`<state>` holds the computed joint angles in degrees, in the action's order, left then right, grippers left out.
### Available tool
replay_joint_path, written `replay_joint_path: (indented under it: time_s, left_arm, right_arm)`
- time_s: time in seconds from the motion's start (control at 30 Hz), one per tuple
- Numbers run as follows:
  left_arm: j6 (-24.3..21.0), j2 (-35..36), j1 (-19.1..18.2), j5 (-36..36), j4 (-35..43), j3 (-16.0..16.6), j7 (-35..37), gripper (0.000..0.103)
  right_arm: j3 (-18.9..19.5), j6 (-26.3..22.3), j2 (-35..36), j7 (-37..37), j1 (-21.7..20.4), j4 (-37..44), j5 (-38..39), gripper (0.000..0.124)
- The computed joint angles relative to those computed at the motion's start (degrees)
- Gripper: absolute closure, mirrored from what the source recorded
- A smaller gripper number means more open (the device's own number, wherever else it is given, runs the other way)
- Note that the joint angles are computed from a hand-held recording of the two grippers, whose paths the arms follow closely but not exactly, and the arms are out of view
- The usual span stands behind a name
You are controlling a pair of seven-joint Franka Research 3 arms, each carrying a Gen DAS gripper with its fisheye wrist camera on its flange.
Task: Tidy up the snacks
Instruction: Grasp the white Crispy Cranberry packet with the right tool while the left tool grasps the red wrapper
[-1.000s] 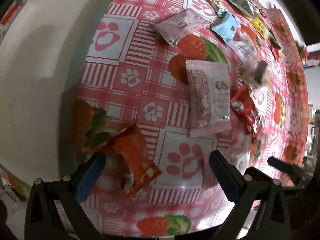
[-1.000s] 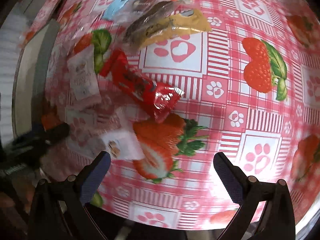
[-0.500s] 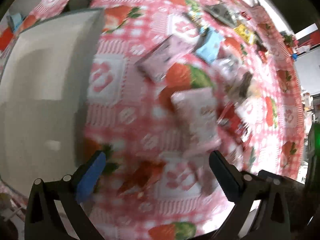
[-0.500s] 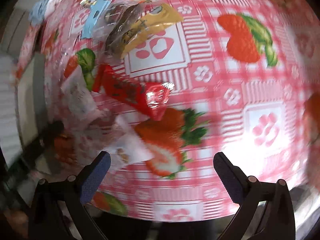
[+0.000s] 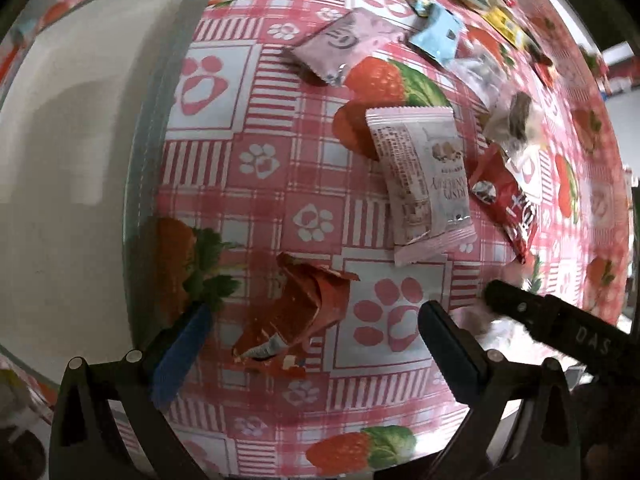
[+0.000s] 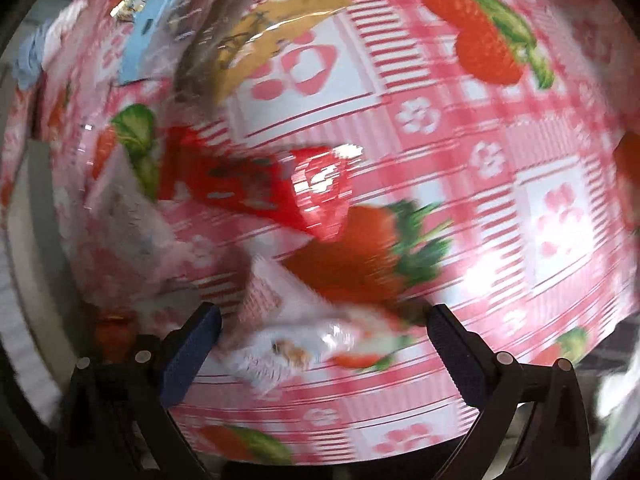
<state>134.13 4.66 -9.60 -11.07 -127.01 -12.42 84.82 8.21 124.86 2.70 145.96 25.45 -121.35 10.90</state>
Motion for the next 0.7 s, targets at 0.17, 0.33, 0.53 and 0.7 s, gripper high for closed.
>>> replay_joint_path:
  time_s: [0.17, 0.33, 0.53, 0.7]
  left_arm:
    - [1.0, 0.7, -0.4, 2.3, 1.0, -0.3, 3.6, 0.0]
    - [0.6, 0.9, -1.2, 5.8, 1.7, -0.6, 2.5, 0.0]
    - [-0.1, 3.2, -1.4, 8.3, 3.1, -0.6, 2.4, 0.0]
    - [0.6, 3.9, -2.7, 12.9, 3.4, -1.2, 0.3, 0.0]
  right_arm:
    - [-1.4, -2.2, -3.7, -0.3, -2.0, -4.4, -4.5, 0.021]
    - [-1.5, 1.8, -8.2, -1.6, -3.7, -9.5, 2.7, 0.021]
    - [0.9, 1.4, -7.8, -13.7, -1.5, -7.1, 3.0, 0.021]
    - [3.2, -3.3, -3.9, -34.1, 2.3, -0.1, -4.0, 0.021]
